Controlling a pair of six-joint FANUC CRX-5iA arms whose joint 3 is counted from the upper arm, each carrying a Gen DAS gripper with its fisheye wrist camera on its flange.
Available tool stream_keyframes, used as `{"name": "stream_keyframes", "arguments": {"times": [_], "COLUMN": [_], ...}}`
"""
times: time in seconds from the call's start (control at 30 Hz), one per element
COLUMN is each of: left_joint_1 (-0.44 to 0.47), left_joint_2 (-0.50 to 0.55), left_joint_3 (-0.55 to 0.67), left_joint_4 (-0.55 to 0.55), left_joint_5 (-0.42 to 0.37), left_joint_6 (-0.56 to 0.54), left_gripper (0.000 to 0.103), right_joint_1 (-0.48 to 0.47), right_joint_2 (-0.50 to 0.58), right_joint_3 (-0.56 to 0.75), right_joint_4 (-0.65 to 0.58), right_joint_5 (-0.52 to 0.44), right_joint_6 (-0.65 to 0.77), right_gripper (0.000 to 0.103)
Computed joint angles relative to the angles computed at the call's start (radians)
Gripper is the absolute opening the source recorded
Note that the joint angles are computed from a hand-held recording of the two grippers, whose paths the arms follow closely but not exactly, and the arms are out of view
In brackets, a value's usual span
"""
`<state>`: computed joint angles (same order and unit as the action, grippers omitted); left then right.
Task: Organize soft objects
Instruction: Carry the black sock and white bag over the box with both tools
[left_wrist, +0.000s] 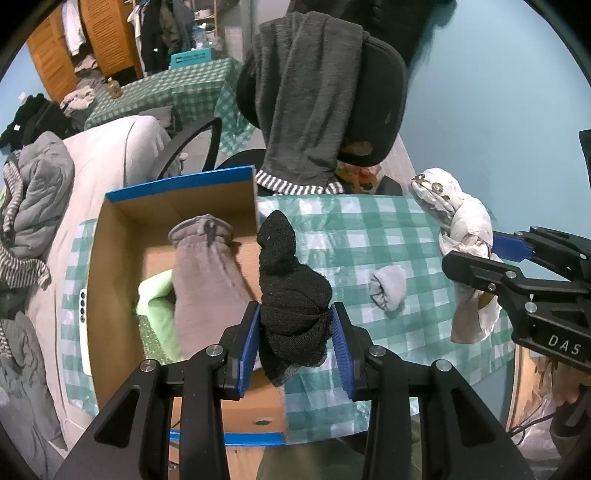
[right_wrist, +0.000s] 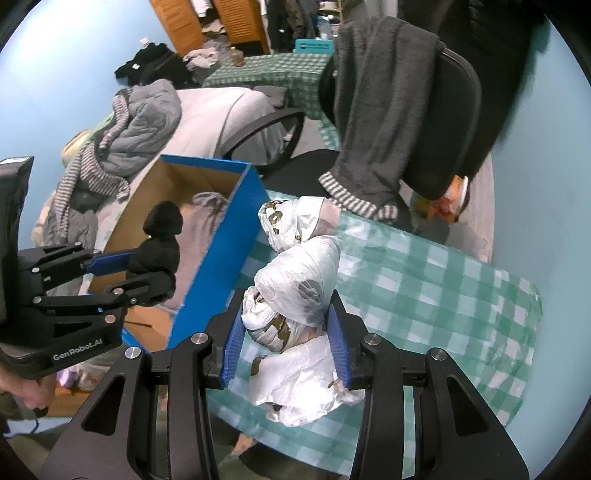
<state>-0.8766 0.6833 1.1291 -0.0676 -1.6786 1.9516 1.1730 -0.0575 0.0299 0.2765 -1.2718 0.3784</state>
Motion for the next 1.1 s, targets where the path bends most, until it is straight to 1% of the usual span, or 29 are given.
{"name": "stream_keyframes", "arguments": {"times": [0.33,0.57,0.9,1.1], "left_joint_1": [0.041,0.073,0.119,0.145], "left_joint_2": [-0.112,-0.173,-0.228,-0.242], "left_joint_3": [-0.161,-0.247,-0.344,-0.372], "left_joint_4": [-0.019,-0.035,-0.04,-0.041], "left_joint_5": [0.059,0.079,0.1,0.103], "left_joint_6": [0.022,0.037,0.043,0.045], "left_gripper": [0.038,0.038,0.038,0.038], "right_joint_1": [-0.015,-0.029,-0.05,-0.061], "right_joint_2": [0.104,0.179,0.289,0.349], "right_joint_3": [0.115,0.203,0.337,0.412], "right_joint_4": [-0.031,-0.058,-0.107,-0.135], "right_joint_5": [0.02,0.028,0.03,0.023], "right_joint_6": [0.095,0.168,0.268,0.318], "right_gripper": [0.041,0.041,0.041,0.041]}}
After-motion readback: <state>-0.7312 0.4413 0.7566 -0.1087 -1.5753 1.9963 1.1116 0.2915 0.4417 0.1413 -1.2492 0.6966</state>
